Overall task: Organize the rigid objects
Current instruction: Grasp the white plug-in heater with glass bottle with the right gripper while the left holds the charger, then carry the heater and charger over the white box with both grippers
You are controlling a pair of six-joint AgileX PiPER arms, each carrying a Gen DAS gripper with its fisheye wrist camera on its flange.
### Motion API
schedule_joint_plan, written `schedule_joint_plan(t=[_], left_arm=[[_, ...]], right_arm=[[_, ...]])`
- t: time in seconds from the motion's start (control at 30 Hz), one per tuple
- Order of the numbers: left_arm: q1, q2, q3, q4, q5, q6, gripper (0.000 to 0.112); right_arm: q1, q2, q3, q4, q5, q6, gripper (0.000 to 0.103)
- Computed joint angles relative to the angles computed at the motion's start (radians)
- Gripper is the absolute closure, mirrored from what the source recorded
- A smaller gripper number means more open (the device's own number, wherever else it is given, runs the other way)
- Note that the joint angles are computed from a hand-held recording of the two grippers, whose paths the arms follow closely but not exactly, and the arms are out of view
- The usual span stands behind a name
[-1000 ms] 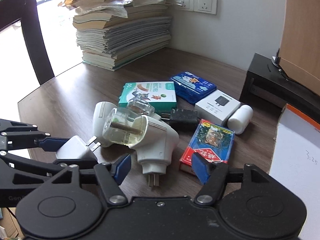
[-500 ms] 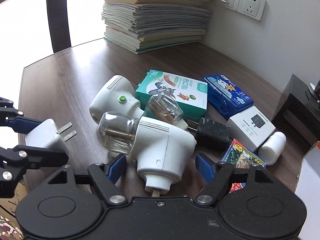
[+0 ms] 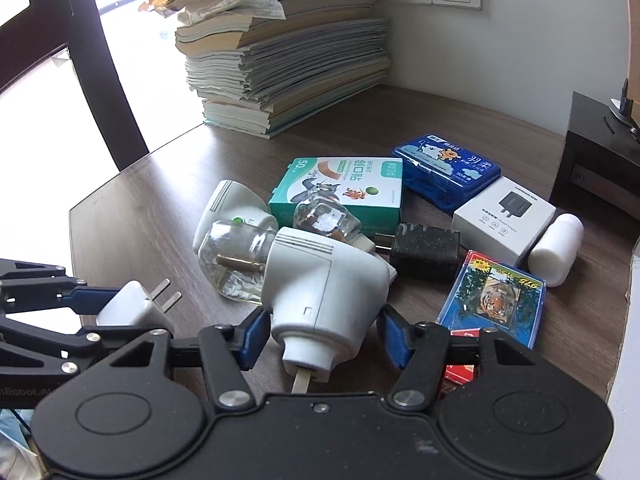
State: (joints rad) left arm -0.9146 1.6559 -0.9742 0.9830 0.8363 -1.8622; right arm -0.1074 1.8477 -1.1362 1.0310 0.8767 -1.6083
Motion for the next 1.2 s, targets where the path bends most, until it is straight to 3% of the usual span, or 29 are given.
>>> schedule_joint_plan(t=[0.53, 0.73, 1.0, 1.2], left_arm=[[0.013, 0.087, -0.158, 0.03, -0.035, 0.099, 0.07], [0.015, 0.163, -0.292, 0.026, -0.076, 0.21, 0.07], [0.032, 0.334, -0.584, -0.092, -0.175, 0.459, 0.07], [0.027, 0.51, -0.896, -0.233, -0.146, 0.704, 0.07]], right_arm=[[-0.2, -0.108, 0.007, 0.062, 0.103, 0.064, 0.032], [-0.326, -0.145, 0.016, 0.076, 0.091, 0.075, 0.032], [-0.523, -0.143, -0.064, 0.069, 0.061, 0.144, 0.032], [-0.621, -0.08, -0.194, 0.027, 0.019, 0.235, 0.032]])
